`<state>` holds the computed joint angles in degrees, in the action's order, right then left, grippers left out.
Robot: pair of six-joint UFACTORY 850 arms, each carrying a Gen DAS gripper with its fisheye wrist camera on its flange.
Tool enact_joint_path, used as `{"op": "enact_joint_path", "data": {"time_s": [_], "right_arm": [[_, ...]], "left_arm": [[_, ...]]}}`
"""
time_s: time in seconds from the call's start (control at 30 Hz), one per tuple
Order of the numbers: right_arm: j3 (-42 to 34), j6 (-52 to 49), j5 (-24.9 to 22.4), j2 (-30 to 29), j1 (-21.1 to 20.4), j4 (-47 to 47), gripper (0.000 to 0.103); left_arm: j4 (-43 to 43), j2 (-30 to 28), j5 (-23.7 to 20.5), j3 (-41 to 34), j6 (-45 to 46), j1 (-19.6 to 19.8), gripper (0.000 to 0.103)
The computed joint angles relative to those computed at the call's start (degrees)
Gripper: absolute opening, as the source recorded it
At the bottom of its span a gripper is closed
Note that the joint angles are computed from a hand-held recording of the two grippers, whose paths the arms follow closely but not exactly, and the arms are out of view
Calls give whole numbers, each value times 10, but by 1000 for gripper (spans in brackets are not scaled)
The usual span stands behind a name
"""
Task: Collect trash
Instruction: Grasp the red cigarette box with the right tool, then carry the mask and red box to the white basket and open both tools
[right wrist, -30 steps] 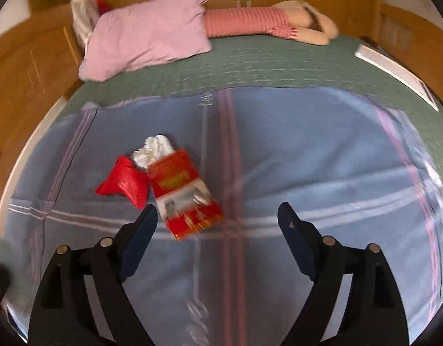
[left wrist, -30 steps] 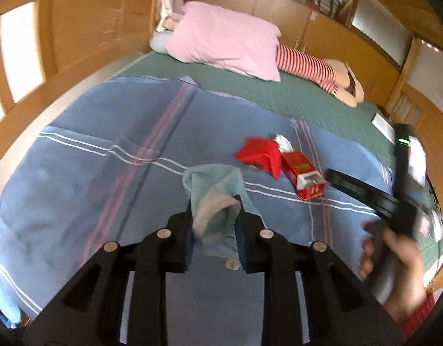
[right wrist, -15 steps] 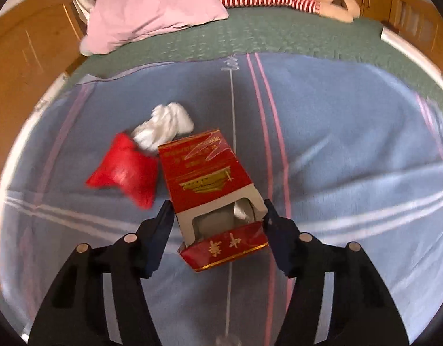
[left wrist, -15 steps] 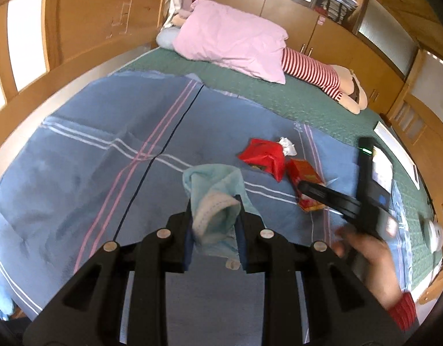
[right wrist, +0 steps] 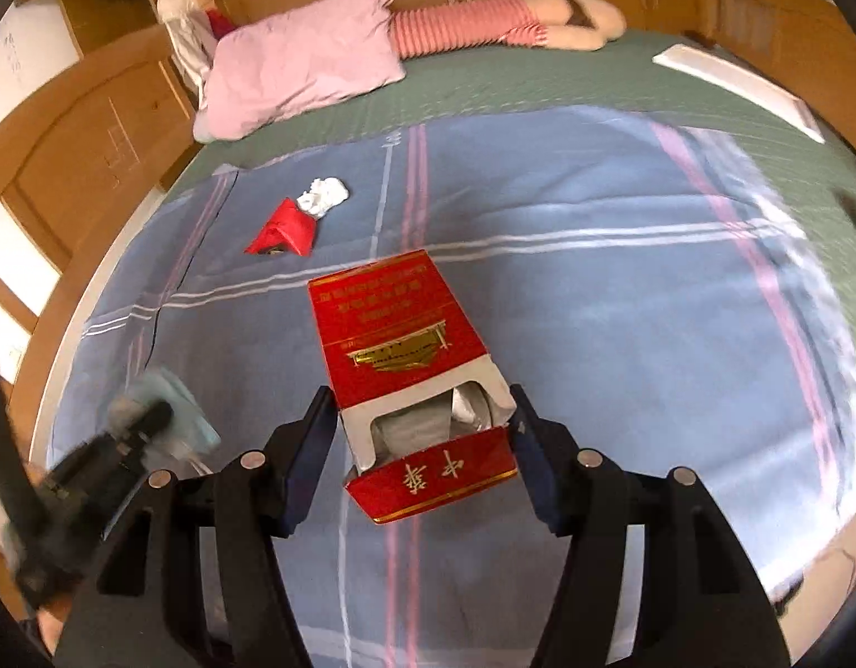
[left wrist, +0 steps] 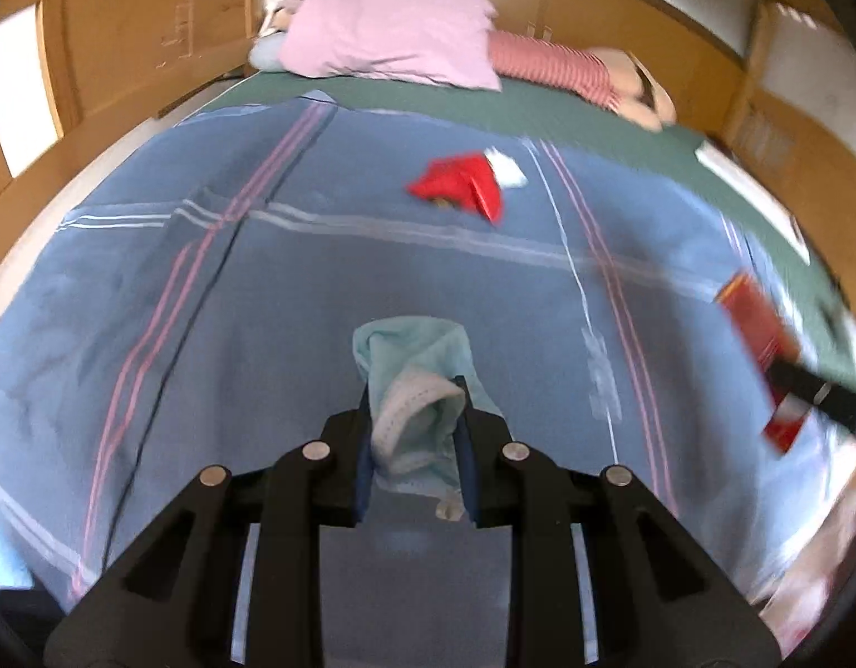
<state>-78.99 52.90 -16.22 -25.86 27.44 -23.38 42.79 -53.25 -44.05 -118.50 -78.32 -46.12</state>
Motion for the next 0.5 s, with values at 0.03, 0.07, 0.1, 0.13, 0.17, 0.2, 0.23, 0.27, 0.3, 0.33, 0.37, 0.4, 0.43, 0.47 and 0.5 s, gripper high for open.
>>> {"op": "enact_joint_path", "data": {"time_s": [0.03,0.07,0.1,0.13,0.17,0.2,0.23,0.27,0.3,0.33,0.37,0.4,0.43,0.47,0.5], "right_arm": [[27,47,5,19,4,-39,61],[42,70,7,29,7,-56,61],[59,84,6,41,9,-60,61],[71,86,2,50,12,-52,61],[75,86,0,54,13,-47,61],[87,109,0,64,17,-65,61],[97,144,-3,74,22,-96,61],[105,174,-7,82,27,-122,61],[115,198,-9,91,32,-143,61],[122,220,-11,100,38,-163,61],[129,242,-14,108,44,-181,61],[136,259,-16,114,48,-196,61],[140,273,-22,119,54,-209,61],[141,280,-26,122,57,-215,61],[146,291,-32,127,63,-226,61]], "left_arm": [[10,5,-3,10,-6,-7,25],[29,13,-7,26,-21,-16,25],[50,22,-11,41,-38,-24,25],[66,26,-19,49,-47,-30,25],[74,28,-26,53,-51,-34,25],[83,30,-33,58,-53,-39,25],[88,32,-36,62,-55,-42,25],[95,35,-40,67,-59,-45,25],[100,38,-43,72,-62,-47,25],[111,44,-45,81,-71,-51,25],[117,49,-46,89,-77,-53,25],[122,52,-48,93,-80,-55,25],[129,55,-50,99,-86,-57,25],[135,59,-49,105,-91,-59,25],[139,63,-48,111,-96,-61,25]]}}
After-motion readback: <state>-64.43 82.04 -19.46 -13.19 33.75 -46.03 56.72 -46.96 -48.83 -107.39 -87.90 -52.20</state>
